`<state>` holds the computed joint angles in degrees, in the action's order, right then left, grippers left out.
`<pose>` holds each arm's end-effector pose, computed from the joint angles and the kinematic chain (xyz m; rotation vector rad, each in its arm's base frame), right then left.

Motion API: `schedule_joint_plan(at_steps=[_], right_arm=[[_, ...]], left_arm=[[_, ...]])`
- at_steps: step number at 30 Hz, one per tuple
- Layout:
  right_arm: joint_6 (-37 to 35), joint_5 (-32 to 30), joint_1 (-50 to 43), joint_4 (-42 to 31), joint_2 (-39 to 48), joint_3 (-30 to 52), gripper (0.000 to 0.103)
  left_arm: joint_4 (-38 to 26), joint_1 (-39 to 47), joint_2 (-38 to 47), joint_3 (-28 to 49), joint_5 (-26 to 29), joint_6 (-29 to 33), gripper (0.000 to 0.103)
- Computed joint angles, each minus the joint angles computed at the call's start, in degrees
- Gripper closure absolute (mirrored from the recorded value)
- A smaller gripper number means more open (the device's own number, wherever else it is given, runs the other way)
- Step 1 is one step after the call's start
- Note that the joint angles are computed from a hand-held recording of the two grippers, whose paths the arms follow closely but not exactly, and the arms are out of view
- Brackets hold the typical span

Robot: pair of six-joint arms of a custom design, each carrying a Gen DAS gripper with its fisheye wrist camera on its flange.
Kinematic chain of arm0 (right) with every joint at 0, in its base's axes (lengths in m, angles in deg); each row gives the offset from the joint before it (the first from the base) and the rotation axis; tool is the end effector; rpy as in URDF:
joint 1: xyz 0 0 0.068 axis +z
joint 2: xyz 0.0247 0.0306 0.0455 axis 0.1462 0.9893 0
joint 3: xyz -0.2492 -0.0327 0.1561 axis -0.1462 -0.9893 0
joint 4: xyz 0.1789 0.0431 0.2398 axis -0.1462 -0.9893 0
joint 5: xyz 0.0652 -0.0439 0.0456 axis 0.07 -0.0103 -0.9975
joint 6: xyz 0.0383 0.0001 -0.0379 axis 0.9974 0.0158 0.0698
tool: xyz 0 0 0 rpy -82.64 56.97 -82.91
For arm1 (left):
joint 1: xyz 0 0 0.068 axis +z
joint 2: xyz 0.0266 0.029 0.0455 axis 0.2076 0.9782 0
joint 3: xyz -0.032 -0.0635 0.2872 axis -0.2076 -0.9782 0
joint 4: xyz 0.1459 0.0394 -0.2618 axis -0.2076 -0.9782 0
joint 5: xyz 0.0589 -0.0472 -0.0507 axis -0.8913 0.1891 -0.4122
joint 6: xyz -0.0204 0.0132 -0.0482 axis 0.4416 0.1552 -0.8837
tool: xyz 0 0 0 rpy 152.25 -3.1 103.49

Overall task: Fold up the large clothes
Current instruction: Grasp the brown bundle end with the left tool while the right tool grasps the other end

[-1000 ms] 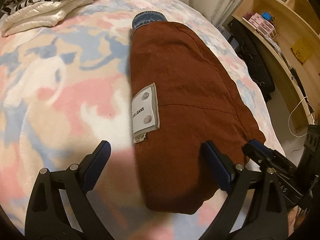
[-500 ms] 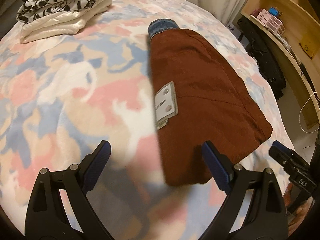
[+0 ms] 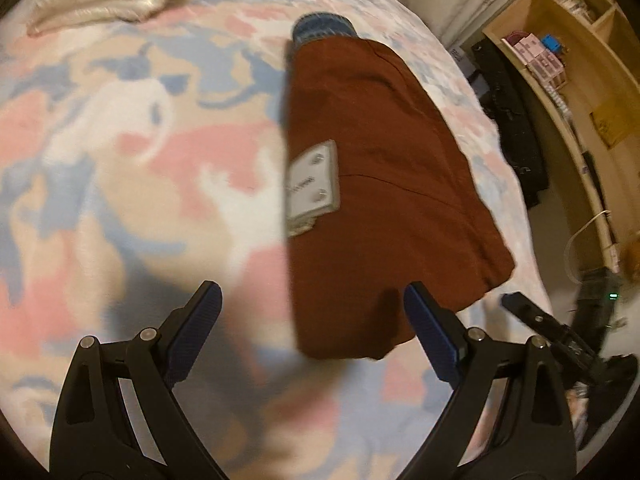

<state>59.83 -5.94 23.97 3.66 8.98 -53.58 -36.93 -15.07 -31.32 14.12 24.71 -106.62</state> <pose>0.1510 0.0517 0.1759 0.1645 2.5943 0.6260 0.1709 -0.0946 0.1700 -0.1893 2.6797 -0.6373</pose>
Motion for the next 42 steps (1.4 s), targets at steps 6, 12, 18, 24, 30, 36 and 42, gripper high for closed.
schedule_joint_plan(at_steps=[6, 12, 18, 24, 30, 36, 42], right_arm=[[-2.6, -9.9, -9.3, 9.3, 11.7, 0.3, 0.015], [-3.4, -18.8, -15.7, 18.4, 27.2, 3.7, 0.015], [-1.0, -22.3, -16.2, 26.4, 42.2, 9.2, 0.015], [0.1, -21.0, -13.6, 29.6, 48.4, 12.7, 0.015], [-0.6, -23.2, -13.0, 30.8, 53.1, 15.1, 0.008], [0.5, -28.8, -12.6, 35.4, 60.7, 19.2, 0.008], [6.8, -36.4, -13.0, 44.4, 66.1, 20.9, 0.016]], left_arm=[[7.8, -0.9, 7.8, 1.9, 2.9, -1.5, 0.012], [14.0, -1.8, 17.3, 5.4, 3.5, -2.6, 0.012], [18.3, -1.6, 24.3, 7.2, 3.0, -3.5, 0.008], [24.6, 2.5, 29.7, 7.1, 9.6, -5.1, 0.004], [27.4, 4.0, 33.2, 8.1, 12.2, -4.6, 0.001], [29.3, 5.9, 37.7, 10.1, 16.6, -2.5, 0.001], [31.7, 7.9, 41.0, 11.1, 21.0, 0.3, 0.001]])
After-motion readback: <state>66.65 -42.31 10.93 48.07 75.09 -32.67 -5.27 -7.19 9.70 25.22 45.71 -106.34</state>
